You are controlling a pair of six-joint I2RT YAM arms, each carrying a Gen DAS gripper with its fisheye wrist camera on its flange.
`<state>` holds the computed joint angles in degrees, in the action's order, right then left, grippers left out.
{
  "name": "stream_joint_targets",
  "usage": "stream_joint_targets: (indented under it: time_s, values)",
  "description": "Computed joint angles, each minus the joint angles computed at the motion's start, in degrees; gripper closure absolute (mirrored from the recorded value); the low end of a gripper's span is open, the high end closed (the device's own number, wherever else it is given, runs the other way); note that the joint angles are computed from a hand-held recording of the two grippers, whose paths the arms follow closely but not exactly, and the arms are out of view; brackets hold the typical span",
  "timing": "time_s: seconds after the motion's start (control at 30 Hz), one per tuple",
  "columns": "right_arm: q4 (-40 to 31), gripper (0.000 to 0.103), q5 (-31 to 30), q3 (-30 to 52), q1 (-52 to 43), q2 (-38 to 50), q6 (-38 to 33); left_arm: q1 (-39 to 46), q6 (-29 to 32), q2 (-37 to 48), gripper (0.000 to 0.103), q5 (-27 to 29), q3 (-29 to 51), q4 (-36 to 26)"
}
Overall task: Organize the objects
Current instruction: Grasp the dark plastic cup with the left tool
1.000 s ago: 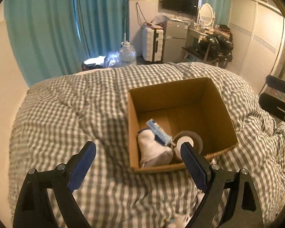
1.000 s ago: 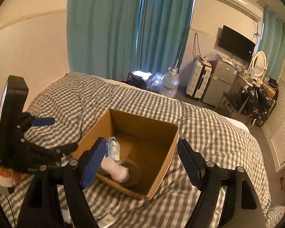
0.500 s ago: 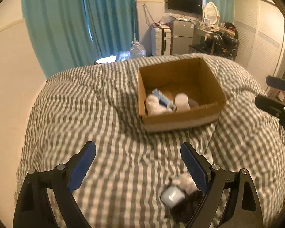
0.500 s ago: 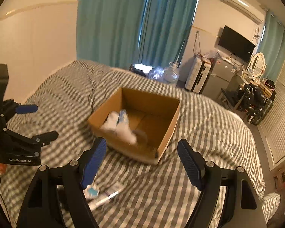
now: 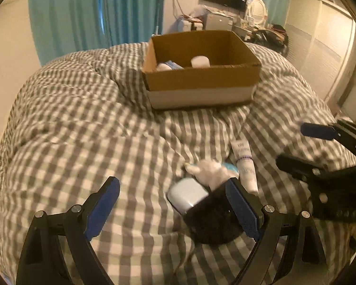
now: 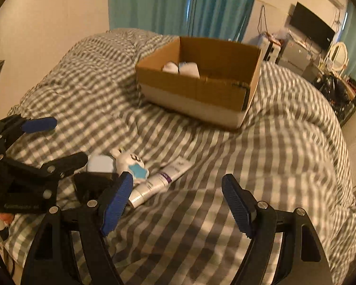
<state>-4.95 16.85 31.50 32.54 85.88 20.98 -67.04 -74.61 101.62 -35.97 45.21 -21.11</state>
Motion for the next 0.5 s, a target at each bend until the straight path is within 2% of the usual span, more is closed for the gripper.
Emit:
stream_joint_targets:
  time_s: [0.07, 0.2, 0.37, 0.47, 0.5]
  values:
    - [1.1, 0.026, -1.1, -0.3, -1.1, 0.7, 0.3, -0.7, 2.6, 0.0, 0.010, 1.3, -1.1, 3.7]
    - [1.6, 0.026, 0.5, -0.4, -1.3, 1.4, 1.3, -0.8, 6.4, 2.1, 0.010, 3.2, 0.5, 5.3]
    - [1.1, 0.026, 1.0, 0.0, -1.4, 1.7, 1.7, -0.4, 12.2, 6.2, 0.010, 9.3, 2.4, 9.7]
    - [0.9, 0.026, 1.4, 0.0, -1.4, 1.0, 2.0, -0.2, 13.8, 8.8, 0.010, 11.5, 4.1, 9.7]
    - [0.9, 0.026, 1.2, -0.1, -1.6, 0.9, 2.0, 0.0, 13.9, 9.8, 0.014, 12.0, 4.8, 9.3]
